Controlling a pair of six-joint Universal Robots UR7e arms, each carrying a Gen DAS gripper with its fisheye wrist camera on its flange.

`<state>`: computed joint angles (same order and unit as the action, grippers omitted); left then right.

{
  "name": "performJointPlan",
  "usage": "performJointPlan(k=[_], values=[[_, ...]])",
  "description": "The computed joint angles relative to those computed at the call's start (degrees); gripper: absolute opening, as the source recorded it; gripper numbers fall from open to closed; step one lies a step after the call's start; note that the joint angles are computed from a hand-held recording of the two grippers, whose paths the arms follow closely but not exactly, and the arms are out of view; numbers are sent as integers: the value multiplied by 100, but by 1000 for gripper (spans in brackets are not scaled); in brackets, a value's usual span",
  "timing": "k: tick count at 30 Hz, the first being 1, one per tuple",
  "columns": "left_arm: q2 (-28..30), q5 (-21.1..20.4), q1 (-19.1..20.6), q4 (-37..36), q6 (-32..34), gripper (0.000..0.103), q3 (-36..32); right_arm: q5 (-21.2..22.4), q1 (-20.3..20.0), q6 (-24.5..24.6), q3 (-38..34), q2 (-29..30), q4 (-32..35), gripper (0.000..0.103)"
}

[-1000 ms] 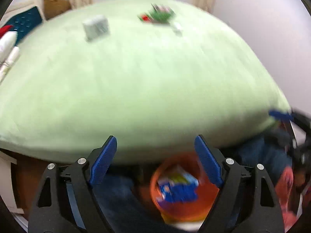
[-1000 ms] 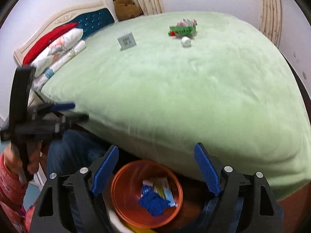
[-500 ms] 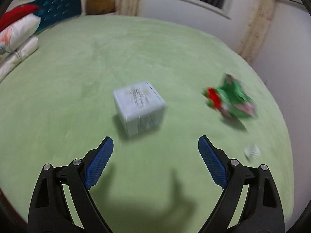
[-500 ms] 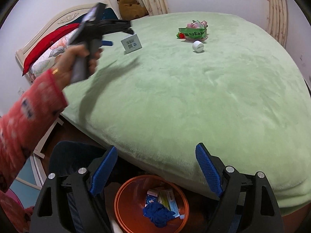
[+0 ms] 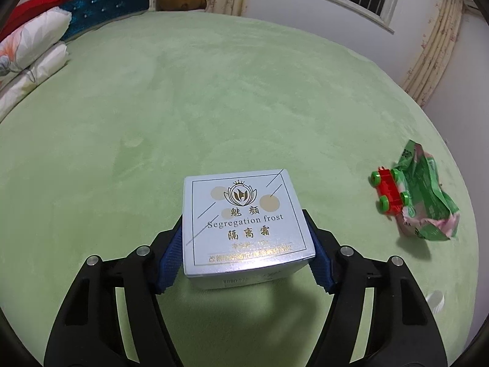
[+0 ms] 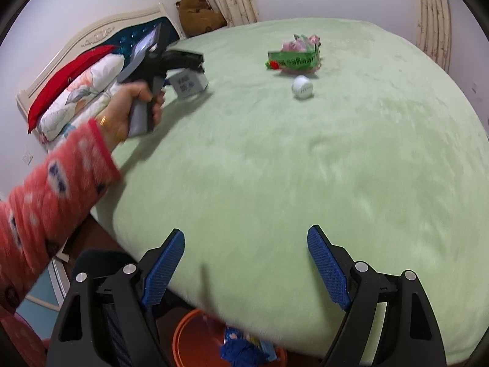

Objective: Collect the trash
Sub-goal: 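Grasp the white cream box with the left tool while the right tool grasps the white bottle cap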

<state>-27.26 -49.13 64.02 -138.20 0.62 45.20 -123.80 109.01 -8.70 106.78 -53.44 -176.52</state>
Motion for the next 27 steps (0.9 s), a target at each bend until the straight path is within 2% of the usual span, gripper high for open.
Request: performJointPlan(k=[5,8,11,16,20,21,23,25,27], values=[[-609,-99,-122,-581,325,66,1048,-54,-78,-354,-635,269,-225,81],[-1151,-81,-283,-1004,563,66,1976,-36,-132,-565,-1055,455,-290,81],[-1650,-82,-438,-1293,662,66,2805,-200,-172,-923,-1673,809,-308,81],[-2319,-152,-659,-1656,726,66,3917,-617,-302,-1285,-3095,1610,183,81],[-2669,-262,-764,-1750,580,66,4452,-873,-452,-1215,-4058,2155,651,81],[-2726,-302,-773,-1711,526,66,4519,-931,-480,-1153,-4238,2246,808,78],[-2789,-282,-803,-1676,515,66,4629,-1043,-556,-978,-4627,2433,1271,64],[-2857,-312,-831,-1617,480,66,4722,-1144,-600,-772,-4807,2501,1723,36],[-2905,-287,-869,-1641,475,66,4804,-1068,-614,-638,-4693,2414,1715,33]])
